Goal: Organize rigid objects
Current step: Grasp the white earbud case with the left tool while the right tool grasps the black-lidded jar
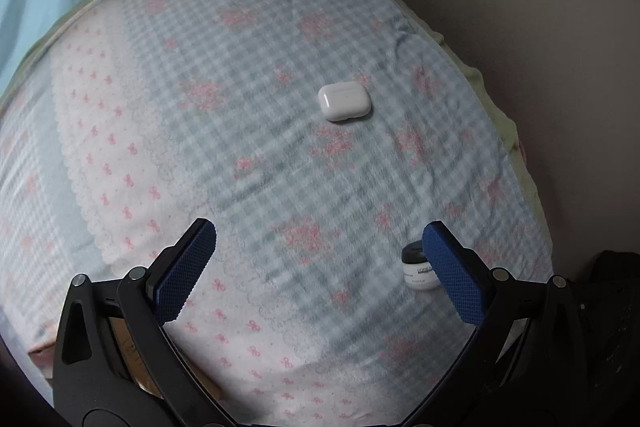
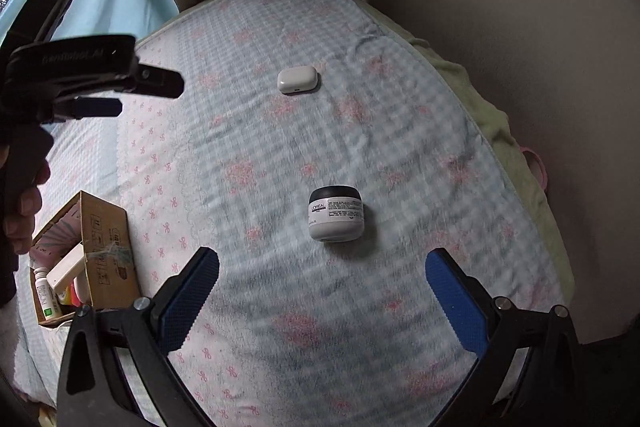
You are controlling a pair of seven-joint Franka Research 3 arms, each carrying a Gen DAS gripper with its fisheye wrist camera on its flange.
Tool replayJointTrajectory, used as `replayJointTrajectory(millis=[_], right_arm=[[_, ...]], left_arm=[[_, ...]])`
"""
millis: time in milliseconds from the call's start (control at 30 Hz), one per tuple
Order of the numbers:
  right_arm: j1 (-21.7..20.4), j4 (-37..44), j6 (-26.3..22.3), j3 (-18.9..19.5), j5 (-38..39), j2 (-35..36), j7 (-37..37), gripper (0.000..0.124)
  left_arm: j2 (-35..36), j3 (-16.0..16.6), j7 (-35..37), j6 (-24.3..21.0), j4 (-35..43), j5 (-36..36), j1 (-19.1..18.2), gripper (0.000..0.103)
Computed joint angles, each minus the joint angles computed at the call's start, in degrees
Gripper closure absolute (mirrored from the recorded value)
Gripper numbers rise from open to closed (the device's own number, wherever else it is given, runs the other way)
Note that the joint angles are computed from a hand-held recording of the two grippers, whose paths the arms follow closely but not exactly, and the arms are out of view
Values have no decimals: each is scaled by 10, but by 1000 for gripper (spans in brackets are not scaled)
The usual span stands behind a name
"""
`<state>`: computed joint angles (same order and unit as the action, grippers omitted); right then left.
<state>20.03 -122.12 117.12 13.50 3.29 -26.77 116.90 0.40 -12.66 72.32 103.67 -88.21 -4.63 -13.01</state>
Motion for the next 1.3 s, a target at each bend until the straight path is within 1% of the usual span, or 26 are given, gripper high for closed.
replayJointTrajectory(millis=[133,300,467,533,600,700,800,967,1033,1067,1133,1167,1200,1233,1300], right_arm=[[1,25,-30,-4,-6,48,-21,21],[4,57,-61,-12,-24,100,-32,22],[6,70,-75,-24,-22,133,-21,25],[7,75,-78,-29,-16,145,-13,28],[8,77,-81,-33,-12,154,-6,29],[10,80,-88,-35,-14,164,5,31],[13,78,-90,-37,-9,169,16,39],[17,71,-88,-38,-8,173,26,39],[17,68,-86,-41,-3,174,22,46],[17,67,-86,-42,2,174,20,52],[18,66,-87,-42,5,173,18,56],[18,65,-87,-42,6,172,17,62],[19,63,-87,-43,8,170,15,70],[18,60,-86,-42,8,167,16,70],[18,54,-83,-41,6,161,16,70]], left_arm=[[118,-8,-10,-30,109,28,-12,0],[237,-8,-47,-65,231,32,-21,0],[319,-4,-78,-96,321,51,-39,0],[340,-1,-87,-103,344,58,-44,2],[354,1,-96,-103,356,61,-48,5],[364,1,-103,-99,360,67,-52,6],[366,3,-109,-94,355,76,-59,10],[365,7,-106,-83,344,108,-78,10],[359,6,-100,-73,333,115,-81,15],[358,5,-99,-69,329,117,-82,16],[354,5,-96,-64,322,120,-83,24],[351,4,-94,-61,317,122,-84,26],[343,4,-94,-51,305,125,-84,35],[338,5,-92,-45,297,132,-87,43],[332,4,-85,-39,288,139,-90,43]])
